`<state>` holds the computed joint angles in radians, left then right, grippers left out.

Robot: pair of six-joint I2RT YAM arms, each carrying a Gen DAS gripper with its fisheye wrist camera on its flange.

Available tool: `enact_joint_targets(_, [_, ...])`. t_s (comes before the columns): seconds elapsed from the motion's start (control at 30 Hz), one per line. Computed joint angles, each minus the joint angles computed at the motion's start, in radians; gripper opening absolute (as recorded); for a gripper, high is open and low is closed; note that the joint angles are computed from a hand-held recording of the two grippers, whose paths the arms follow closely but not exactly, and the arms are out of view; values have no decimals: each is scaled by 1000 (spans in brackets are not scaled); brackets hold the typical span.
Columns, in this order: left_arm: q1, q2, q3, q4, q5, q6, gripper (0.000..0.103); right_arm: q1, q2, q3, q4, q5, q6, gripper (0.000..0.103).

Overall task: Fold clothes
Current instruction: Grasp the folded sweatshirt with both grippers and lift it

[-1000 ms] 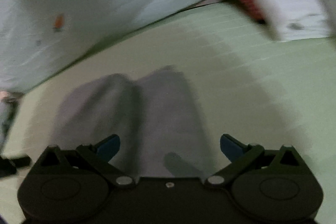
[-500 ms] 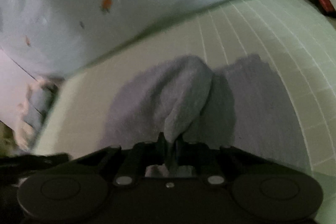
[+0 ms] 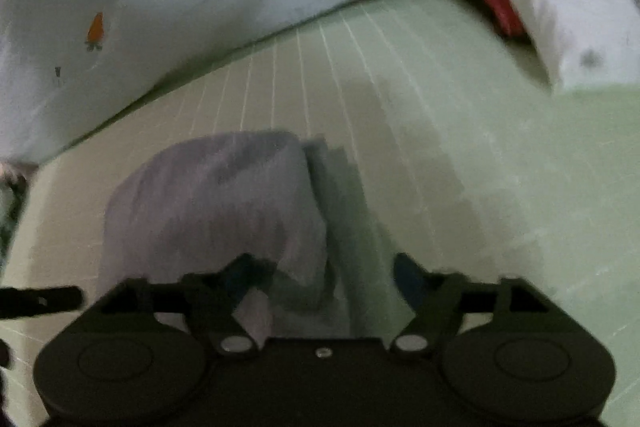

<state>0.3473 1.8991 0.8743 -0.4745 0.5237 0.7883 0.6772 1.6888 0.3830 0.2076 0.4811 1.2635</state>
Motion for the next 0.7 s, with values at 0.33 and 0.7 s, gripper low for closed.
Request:
enact_joint_targets(0.33, [-51, 95, 26, -19, -3, -51, 96, 12, 110, 90, -36, -16, -3, 87])
enact_joint_targets(0.7, [-60, 47, 8, -111, 94, 70, 32, 49, 92, 204, -203, -29, -117, 19])
